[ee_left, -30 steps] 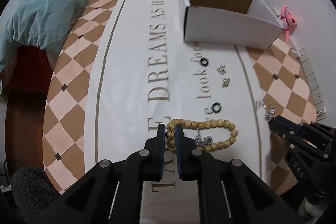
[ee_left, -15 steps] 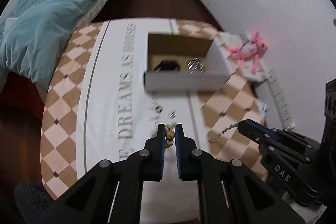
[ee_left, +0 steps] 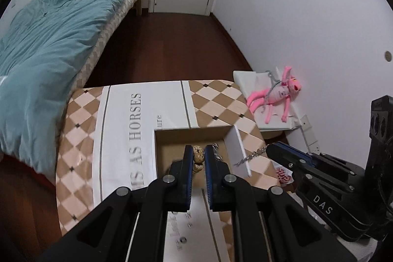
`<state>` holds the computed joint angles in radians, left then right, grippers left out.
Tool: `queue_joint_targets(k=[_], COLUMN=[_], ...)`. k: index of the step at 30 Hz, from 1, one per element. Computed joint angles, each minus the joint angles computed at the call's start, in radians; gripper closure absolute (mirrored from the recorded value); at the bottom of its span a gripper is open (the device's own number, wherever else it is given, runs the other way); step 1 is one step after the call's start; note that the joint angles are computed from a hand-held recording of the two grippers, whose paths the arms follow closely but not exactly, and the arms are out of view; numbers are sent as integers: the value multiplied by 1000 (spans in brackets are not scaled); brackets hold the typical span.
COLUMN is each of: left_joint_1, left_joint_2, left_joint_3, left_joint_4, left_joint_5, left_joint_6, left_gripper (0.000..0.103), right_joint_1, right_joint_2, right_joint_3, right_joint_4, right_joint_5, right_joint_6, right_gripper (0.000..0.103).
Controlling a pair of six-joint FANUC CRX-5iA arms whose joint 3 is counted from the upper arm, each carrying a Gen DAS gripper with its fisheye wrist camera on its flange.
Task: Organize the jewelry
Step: 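Lower the bead bracelet into the box with left gripper while right gripper releases necklace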
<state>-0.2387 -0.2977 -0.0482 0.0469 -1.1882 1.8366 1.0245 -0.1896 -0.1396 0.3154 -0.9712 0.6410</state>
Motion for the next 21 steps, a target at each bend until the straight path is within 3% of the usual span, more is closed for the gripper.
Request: queue_joint_targets(k=[8,14,21], left_joint_1=[59,75,73], left_joint_2=[158,239,283], left_joint_3=[34,45,92], left_joint_4=[30,57,26], left_joint_5=[-13,-37,-74], left_joint_6=[-70,-97,-48], left_gripper=[96,96,92], right_joint_1=[-177,-213,-220], right_joint_2=[223,310,370], right_joint_3=[202,243,292], right_joint_4=[-209,-233,-235], right_joint_5=[-75,-114,-179], right_joint_6=[189,236,280], right_gripper=[97,97,97])
